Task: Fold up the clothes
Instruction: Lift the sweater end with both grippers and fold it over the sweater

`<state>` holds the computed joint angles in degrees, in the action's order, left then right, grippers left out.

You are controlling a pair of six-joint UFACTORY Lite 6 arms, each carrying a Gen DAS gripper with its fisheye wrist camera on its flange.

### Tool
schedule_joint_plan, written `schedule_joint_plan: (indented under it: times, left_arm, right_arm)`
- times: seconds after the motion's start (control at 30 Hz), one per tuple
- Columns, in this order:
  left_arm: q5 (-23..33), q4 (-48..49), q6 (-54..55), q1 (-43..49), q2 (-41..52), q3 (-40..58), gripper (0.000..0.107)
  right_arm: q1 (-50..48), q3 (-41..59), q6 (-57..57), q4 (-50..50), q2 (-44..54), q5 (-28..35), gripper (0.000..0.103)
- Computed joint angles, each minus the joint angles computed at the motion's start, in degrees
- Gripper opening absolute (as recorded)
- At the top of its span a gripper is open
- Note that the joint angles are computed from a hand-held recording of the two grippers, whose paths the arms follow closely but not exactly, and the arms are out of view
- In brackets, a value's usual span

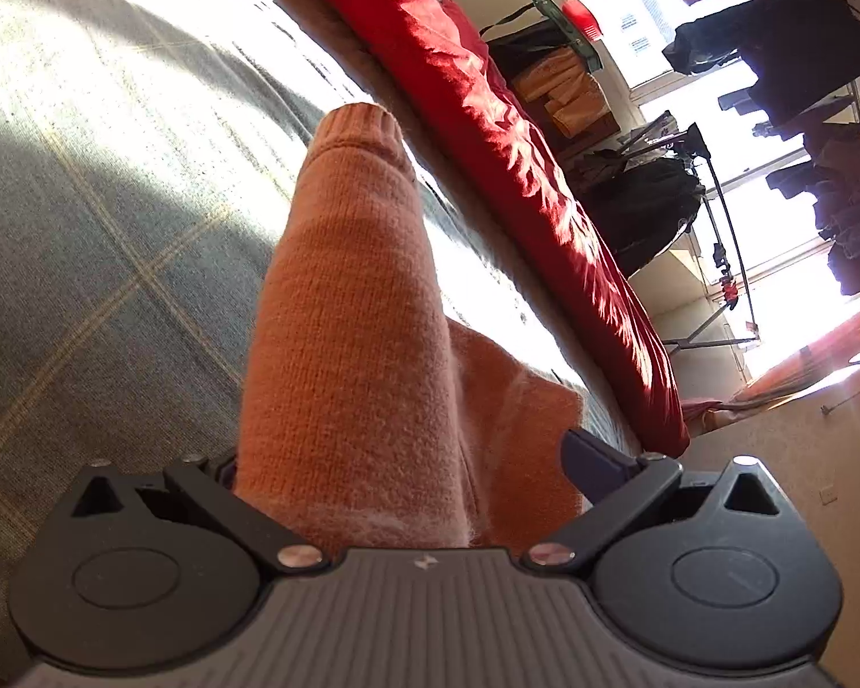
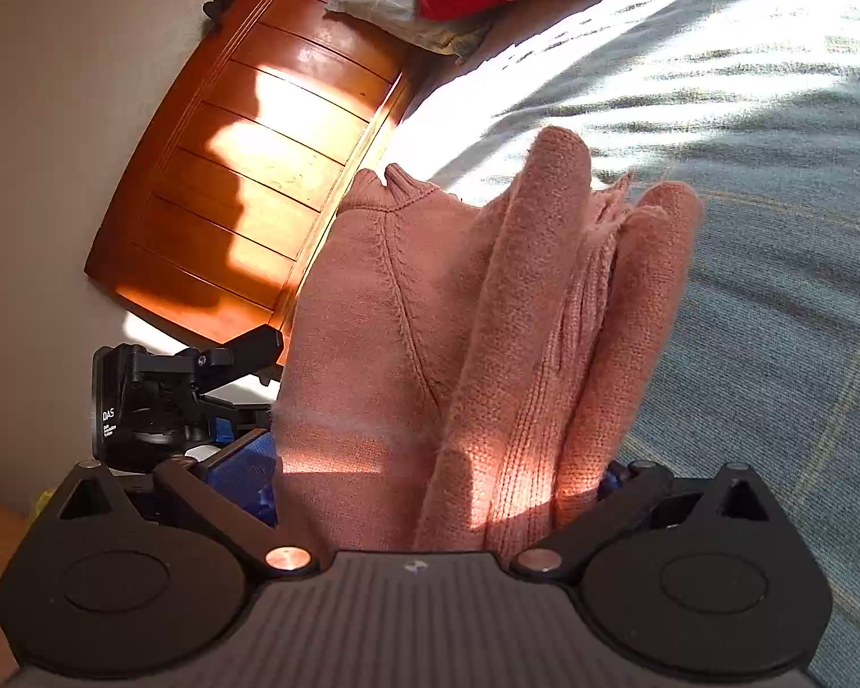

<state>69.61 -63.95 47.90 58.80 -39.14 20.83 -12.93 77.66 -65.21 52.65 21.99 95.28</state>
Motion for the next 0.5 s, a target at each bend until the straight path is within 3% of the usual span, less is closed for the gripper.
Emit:
schedule_joint_plan:
  times: [0.17, 0.5]
  left_arm:
    - [-1.5, -2.4, 6.4, 1.3, 10.7, 5.7, 0.101]
    - [-9.8, -4.9, 9.8, -4.0, 25.1, 14.0, 0.101]
  right_arm:
    - [3.0, -2.4, 0.0, 3.3, -1.1, -3.0, 0.103]
    - [8.0, -7.4, -1.1, 5.0, -1.6, -8.4, 0.103]
